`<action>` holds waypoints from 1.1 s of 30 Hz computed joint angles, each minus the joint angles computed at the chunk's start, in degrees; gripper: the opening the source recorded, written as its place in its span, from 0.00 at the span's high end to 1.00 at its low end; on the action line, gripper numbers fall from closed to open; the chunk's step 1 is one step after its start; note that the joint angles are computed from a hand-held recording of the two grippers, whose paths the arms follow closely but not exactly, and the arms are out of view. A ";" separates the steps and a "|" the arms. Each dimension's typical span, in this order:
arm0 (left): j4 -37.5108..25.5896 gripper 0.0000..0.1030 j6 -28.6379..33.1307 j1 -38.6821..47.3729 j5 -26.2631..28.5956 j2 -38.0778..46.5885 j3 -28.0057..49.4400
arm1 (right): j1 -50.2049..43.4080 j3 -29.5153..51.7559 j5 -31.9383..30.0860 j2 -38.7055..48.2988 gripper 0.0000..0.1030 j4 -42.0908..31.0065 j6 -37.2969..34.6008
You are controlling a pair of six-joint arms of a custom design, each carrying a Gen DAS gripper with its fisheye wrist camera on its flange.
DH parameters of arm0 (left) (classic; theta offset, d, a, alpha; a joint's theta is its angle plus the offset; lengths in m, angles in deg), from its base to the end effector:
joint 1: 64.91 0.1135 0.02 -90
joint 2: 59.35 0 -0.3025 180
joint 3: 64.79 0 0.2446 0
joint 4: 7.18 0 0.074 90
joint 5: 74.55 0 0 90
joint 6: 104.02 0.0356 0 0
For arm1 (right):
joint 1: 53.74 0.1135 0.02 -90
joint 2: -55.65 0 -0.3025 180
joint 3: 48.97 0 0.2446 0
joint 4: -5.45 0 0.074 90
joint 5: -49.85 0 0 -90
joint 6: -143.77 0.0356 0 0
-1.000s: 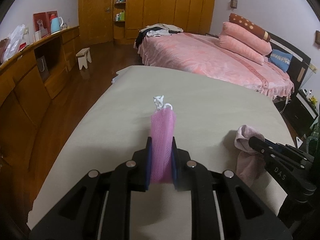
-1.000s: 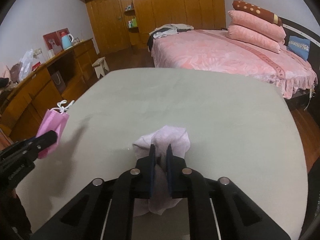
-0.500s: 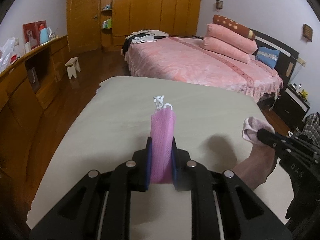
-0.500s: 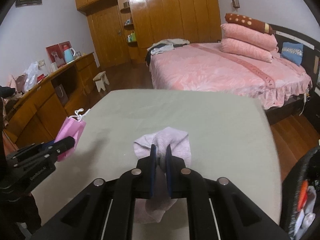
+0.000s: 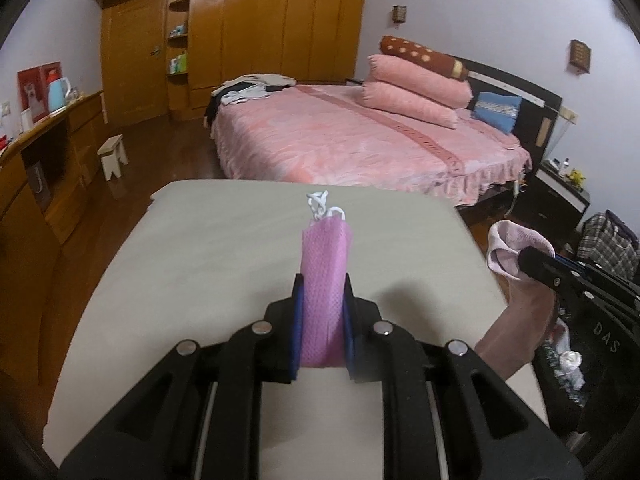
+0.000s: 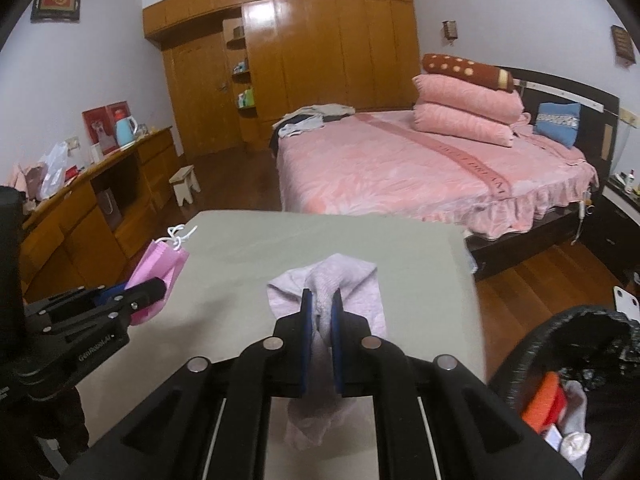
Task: Collect trash
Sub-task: 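Carry the pink mesh bag and pink cloth over the bin and open both grippers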
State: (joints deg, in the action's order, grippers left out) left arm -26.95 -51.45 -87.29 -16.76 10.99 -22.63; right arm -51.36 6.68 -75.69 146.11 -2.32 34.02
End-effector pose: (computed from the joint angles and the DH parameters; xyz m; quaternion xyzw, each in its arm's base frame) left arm 0.1955 -0.0600 0.2055 -0.2161 0.8760 0.0526 0.4279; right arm 0.2980 0.0331 0.2067 -0.2878 0.8321 0.2184 0.4207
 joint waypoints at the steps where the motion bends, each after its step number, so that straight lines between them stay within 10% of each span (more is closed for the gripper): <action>1: -0.41 0.85 -0.63 -1.68 -0.82 0.58 0.95 | -1.36 0.30 -0.78 -0.52 0.92 -0.72 -0.45; 33: 1.85 0.85 0.55 -20.38 -4.41 24.38 26.42 | -31.14 18.56 -16.02 3.43 0.93 -14.95 -10.97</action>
